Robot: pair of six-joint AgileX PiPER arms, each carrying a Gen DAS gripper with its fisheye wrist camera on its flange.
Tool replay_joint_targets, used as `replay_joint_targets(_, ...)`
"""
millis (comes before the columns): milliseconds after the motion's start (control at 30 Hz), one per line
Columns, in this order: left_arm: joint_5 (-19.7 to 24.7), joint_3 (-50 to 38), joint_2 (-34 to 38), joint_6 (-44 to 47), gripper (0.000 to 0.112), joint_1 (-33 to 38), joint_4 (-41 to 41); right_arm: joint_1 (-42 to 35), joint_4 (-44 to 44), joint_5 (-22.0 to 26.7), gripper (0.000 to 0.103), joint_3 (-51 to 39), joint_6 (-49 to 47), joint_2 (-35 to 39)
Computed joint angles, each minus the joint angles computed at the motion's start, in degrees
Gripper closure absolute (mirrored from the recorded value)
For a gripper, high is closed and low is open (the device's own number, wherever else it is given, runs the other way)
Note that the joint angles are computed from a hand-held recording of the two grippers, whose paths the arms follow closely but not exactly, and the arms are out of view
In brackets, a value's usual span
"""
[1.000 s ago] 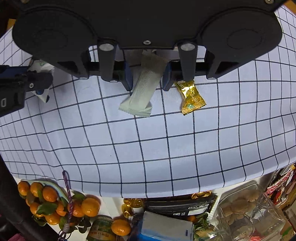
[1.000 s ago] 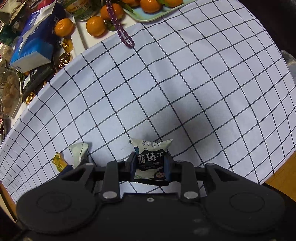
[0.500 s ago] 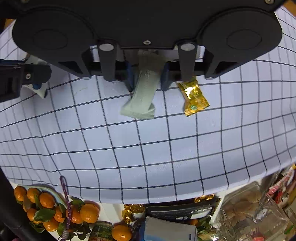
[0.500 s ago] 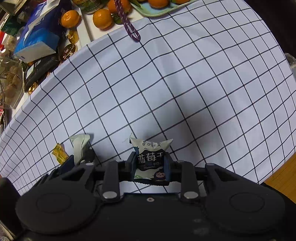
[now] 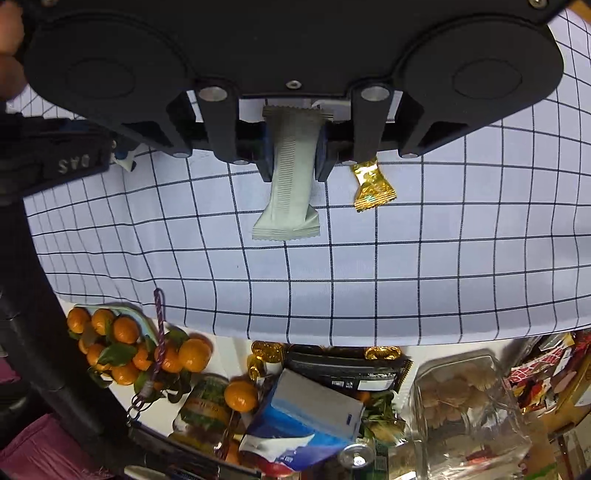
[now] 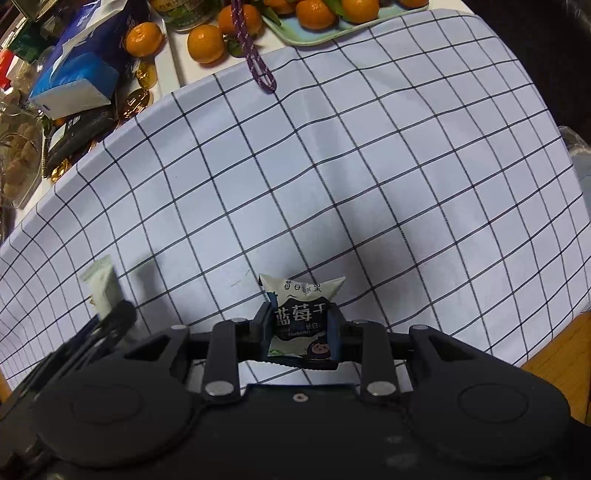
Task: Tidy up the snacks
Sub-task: 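Carry the white bar and blueberry packet over the gold tray with both tools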
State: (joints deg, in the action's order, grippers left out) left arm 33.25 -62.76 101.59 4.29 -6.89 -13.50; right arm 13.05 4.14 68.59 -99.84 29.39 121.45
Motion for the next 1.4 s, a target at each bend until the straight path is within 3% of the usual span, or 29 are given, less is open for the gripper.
replay_joint_targets(233, -1.69, 9.95, -9.69, 3.59, 0.082, 4.42, -0.84, 0.80, -1.54, -3.75, 0.073, 3.14, 0.77, -1.23)
replay_joint_targets(400, -2.77, 18.97, -19.96, 8.16, 0.082, 10.18, -3.88, 1.55, -2.08, -10.87, 0.073, 10.45, 0.81, -6.14)
replay_joint_targets(600, 1.05, 28.41, -30.03, 17.55, 0.082, 20.08, -10.87, 2.38, -3.40, -22.01, 0.073, 25.33, 0.59, -17.45)
replay_joint_targets(767, 2.92, 33.69, -36.32, 19.44, 0.082, 24.43, -9.91, 2.70, -1.64, -31.03, 0.073, 39.58, 1.63, -28.41)
replay_joint_targets(967, 5.10, 38.76, -42.93, 20.28, 0.082, 27.03, -7.29, 5.30, 1.64, -36.93, 0.073, 54.53, 1.82, -40.54)
replay_joint_targets(1267, 7.07, 42.36, -48.40, 14.35, 0.082, 26.10, -2.28, 20.97, -8.42, -39.64, 0.073, 70.90, 21.21, -57.52)
replay_joint_targets(1400, 7.72, 42.44, -48.22, 15.54, 0.082, 27.91, -3.15, 34.24, -19.85, -38.01, 0.073, 75.02, 38.74, -62.69)
